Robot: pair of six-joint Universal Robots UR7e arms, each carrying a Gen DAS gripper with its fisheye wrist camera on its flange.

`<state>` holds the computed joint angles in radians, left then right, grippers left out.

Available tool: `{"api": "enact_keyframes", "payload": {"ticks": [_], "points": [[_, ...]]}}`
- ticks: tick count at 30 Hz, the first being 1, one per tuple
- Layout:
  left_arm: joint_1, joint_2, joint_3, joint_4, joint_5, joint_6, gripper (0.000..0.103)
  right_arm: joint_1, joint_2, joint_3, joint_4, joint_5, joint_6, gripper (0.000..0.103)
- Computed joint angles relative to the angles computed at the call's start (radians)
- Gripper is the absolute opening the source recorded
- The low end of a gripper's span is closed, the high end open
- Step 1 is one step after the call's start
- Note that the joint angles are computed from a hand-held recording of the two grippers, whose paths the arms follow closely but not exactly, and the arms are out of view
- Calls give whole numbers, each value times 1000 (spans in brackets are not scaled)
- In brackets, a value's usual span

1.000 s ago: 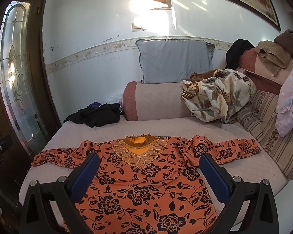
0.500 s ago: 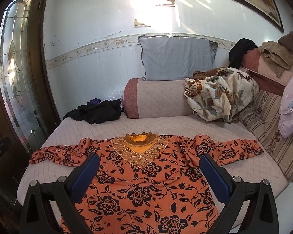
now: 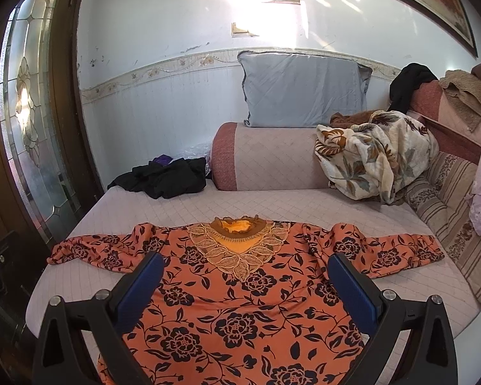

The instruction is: Fold small clothes

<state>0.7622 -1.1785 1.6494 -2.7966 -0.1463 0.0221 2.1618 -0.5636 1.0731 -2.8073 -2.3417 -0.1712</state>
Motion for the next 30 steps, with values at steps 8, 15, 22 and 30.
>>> {"api": "enact_keyframes", "payload": {"ticks": [8, 15, 22, 30], "points": [[47, 51, -60, 44, -82, -17, 103, -32, 25, -33, 18, 15, 9, 103], [218, 222, -245, 376, -249, -240, 103, -136, 60, -80, 32, -39, 61, 103], [332, 433, -450, 556, -342, -314, 103, -336, 60, -158, 169, -141, 285, 103], [370, 462, -498, 620, -411, -308, 103, -594, -155, 40, 87, 248, 721, 96]]}}
